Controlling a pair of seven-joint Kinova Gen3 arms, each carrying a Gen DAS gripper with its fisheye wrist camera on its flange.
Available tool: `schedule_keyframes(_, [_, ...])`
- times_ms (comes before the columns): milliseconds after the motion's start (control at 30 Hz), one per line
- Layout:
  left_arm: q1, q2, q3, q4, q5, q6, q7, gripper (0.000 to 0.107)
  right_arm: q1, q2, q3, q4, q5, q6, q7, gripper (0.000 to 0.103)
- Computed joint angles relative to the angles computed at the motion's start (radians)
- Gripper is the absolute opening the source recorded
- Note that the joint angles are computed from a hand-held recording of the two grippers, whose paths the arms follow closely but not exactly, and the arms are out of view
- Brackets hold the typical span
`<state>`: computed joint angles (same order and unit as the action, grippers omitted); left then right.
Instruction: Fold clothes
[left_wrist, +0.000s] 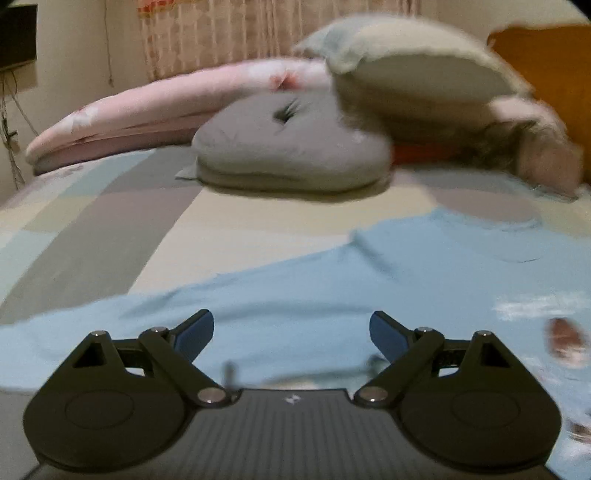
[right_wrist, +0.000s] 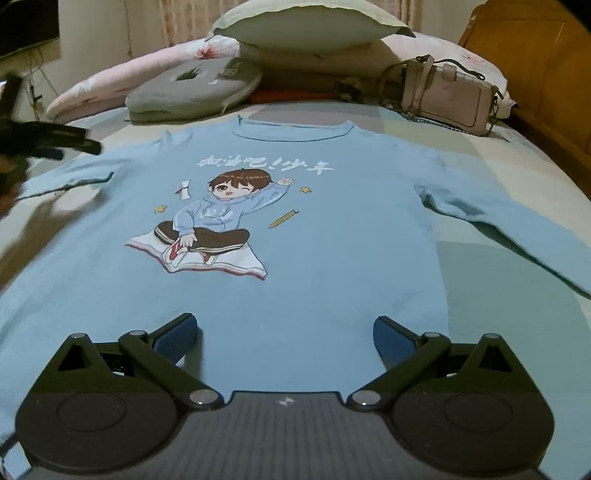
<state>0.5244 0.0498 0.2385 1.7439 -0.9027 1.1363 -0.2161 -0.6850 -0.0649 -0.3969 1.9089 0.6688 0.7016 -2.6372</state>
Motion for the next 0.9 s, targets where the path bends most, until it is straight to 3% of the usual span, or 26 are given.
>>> schedule_keyframes(100, [-0.028, 0.027, -0.012, 0.012, 0.047, -0.025, -0.029, 0.091, -0.003, 0.001, 0.0, -0.006, -0.007, 0.011, 0.006, 0.103])
schedule_keyframes(200, [-0.042, -0.074, -0.027, 0.11, 0.105, -0.102, -0.009, 0.092, -0.003, 0.001, 0.002, -0.009, -0.018, 0.016, 0.013, 0.103])
schedule_keyframes(333, [-0.058, -0.162, 0.01, 0.151, 0.17, -0.049, -0.077, 0.092, -0.003, -0.001, -0.001, -0.009, -0.018, 0.023, 0.005, 0.103])
schedule_keyframes(500, [-0.152, -0.211, 0.056, 0.145, 0.108, -0.079, -0.101, 0.09, -0.005, 0.003, -0.006, -0.002, 0.013, 0.019, -0.039, 0.103])
schedule_keyframes(633, [-0.217, -0.169, 0.046, 0.147, 0.075, -0.093, -0.081, 0.09, -0.011, 0.009, -0.006, 0.0, 0.036, 0.019, -0.063, 0.103])
schedule_keyframes(700, [-0.25, -0.16, 0.049, 0.171, 0.091, -0.084, -0.08, 0.092, -0.015, 0.01, -0.002, -0.002, 0.036, 0.02, -0.062, 0.103])
schedule_keyframes(800, [-0.252, -0.247, 0.005, 0.254, 0.122, -0.138, -0.039, 0.093, -0.014, 0.007, 0.004, 0.0, 0.027, 0.013, -0.053, 0.103])
schedule_keyframes(900, [-0.306, -0.302, 0.002, 0.244, 0.201, -0.091, -0.09, 0.092, -0.012, 0.004, 0.005, 0.001, 0.018, 0.01, -0.046, 0.103])
